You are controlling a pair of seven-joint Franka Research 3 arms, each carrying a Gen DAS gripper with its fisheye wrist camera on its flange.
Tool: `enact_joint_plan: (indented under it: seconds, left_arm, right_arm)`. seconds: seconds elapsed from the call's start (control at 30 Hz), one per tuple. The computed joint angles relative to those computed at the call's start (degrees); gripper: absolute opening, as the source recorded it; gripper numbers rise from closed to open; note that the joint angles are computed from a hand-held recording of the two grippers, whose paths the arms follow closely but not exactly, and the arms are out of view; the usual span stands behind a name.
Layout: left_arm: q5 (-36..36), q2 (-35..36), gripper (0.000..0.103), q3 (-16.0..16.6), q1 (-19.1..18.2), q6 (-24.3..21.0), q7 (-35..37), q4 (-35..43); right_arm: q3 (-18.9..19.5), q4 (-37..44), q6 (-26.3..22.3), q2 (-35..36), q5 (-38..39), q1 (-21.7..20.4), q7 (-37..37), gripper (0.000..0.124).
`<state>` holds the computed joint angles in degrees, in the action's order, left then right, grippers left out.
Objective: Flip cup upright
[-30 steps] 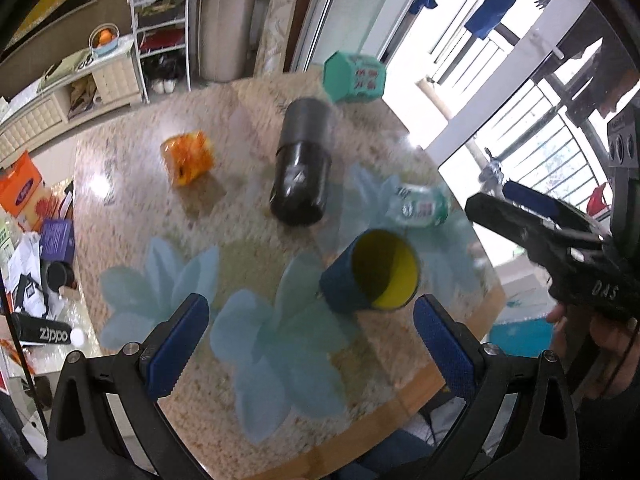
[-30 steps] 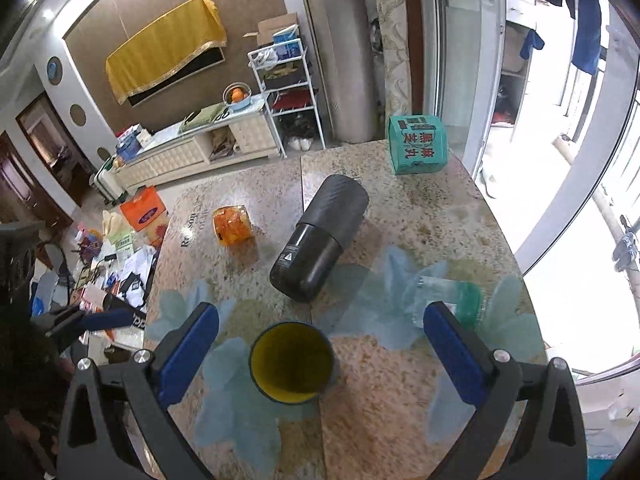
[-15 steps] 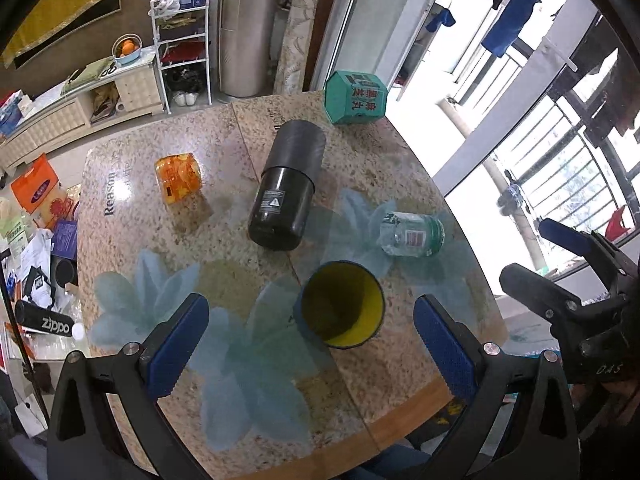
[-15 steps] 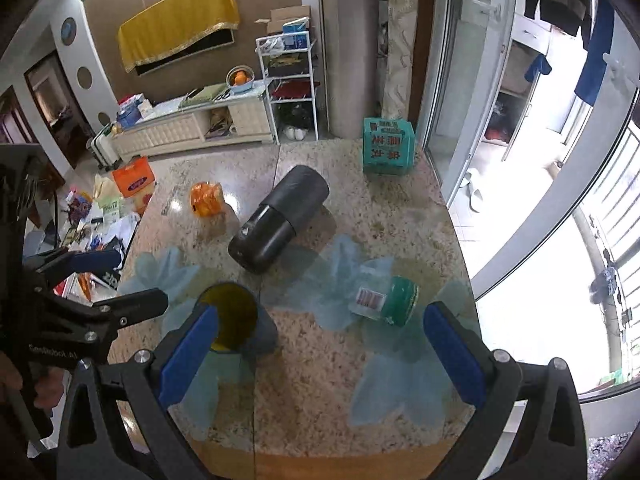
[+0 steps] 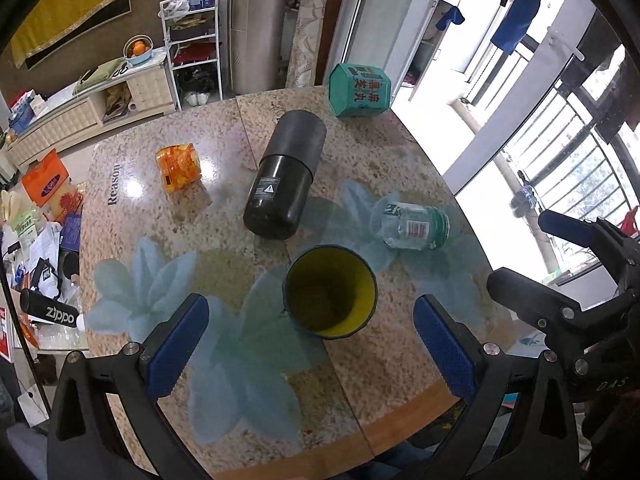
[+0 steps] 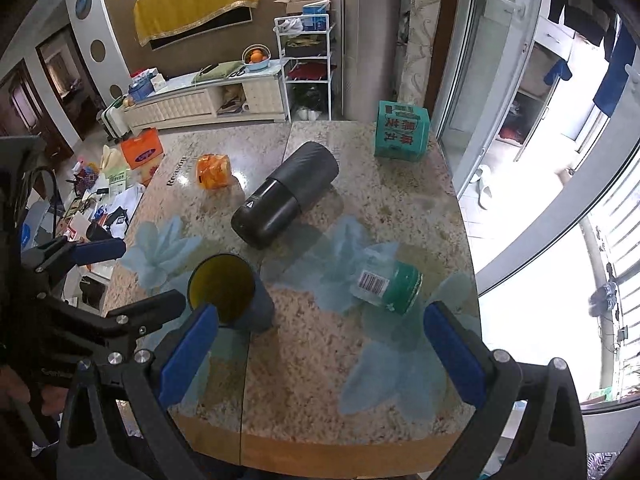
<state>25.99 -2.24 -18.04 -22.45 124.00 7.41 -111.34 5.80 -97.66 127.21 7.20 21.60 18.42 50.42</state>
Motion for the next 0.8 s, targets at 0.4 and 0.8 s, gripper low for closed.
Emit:
enact_joint_plan:
  seconds: [0.4,0.8]
  left_arm:
    - [0.5,0.4,0.103,0.1,-0.1,-0.2,-0.4,0.1]
    - [0.1,0.0,0.103,0.2,0.1,-0.2,0.1,0.0]
  right_arm:
    - [-0.1,0.7,0.2,0.6,-1.9,0.3,1.5,0.103]
    - [0.0,1.1,0.1,1.2,-1.4,0.1,1.4,0.103]
